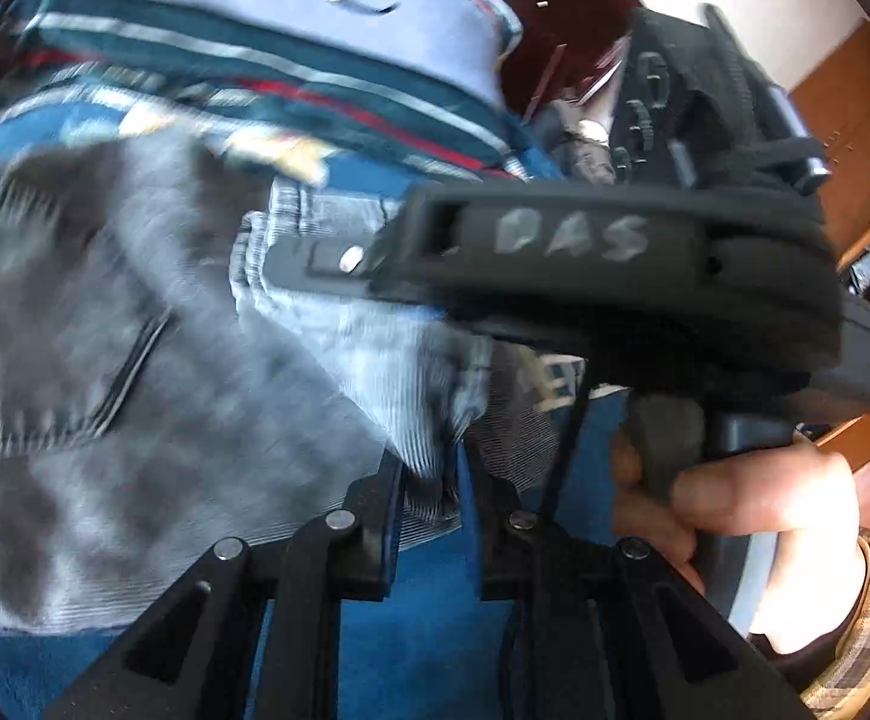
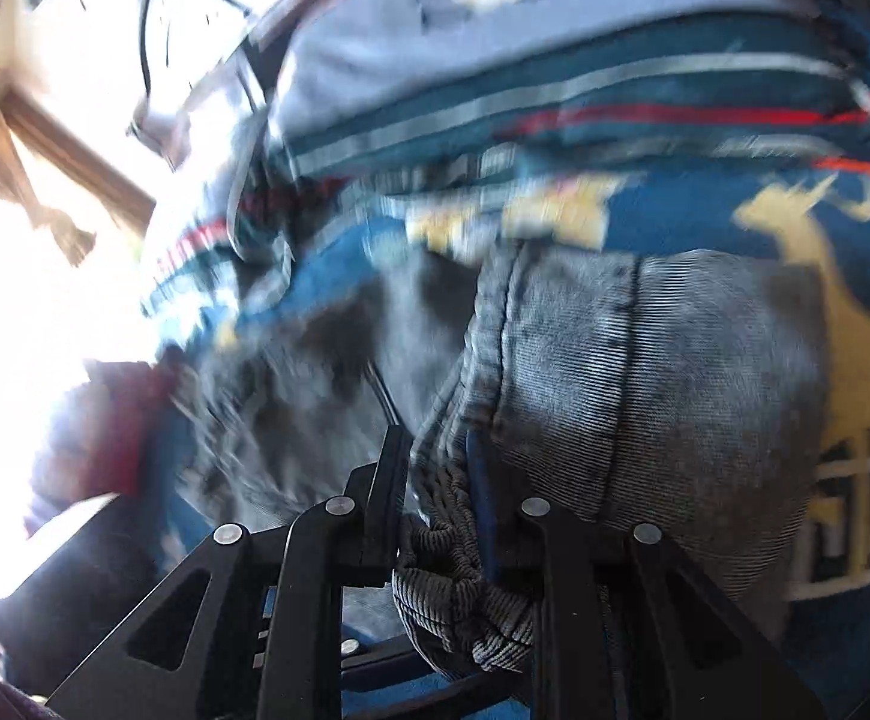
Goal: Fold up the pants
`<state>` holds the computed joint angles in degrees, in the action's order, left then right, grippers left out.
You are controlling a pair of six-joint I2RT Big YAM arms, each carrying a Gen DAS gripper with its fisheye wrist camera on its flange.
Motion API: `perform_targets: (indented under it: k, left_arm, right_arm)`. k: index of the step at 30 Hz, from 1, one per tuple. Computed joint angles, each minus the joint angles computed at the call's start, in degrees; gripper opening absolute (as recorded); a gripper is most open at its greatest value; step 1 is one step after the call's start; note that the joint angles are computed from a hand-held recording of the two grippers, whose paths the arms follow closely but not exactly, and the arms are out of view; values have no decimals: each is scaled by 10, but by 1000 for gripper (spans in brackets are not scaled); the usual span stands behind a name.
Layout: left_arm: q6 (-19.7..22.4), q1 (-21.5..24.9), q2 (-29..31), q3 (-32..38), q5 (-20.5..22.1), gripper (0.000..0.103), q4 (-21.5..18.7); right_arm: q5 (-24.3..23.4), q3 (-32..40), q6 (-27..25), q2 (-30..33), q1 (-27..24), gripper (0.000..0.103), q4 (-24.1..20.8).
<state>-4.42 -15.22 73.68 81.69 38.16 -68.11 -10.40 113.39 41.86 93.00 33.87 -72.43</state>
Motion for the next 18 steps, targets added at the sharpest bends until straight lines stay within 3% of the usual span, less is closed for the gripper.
perform_targets:
  k: [1,2,3,9,11,13,16,18]
  left_arm:
    - [4,5,0,-5,1,19,-3]
    - [6,11,1,-9,6,19,-8]
    - [10,18,0,-13,10,20,-13]
    - [42,44,-19,-13,16,22,-30]
    - [53,53,-28,-9,19,22,-35]
    - [53,66,-37,-3,20,33,-31]
    - [23,72,-27,21,18,51,-11]
    - [14,61,-9,45,10,56,-15]
  right_arm:
    - [-12,-2,2,11,3,22,-5]
    - [-19,-6,7,15,5,30,-9]
    - [-26,-13,13,17,6,32,-8]
    - [-9,-58,44,-43,2,38,47]
    - [13,-72,44,-78,-3,52,49]
    - [54,-88,47,-112,-5,59,29]
    - [112,-100,55,-137,-5,59,-30]
    - [115,-131,75,-157,-11,59,-45]
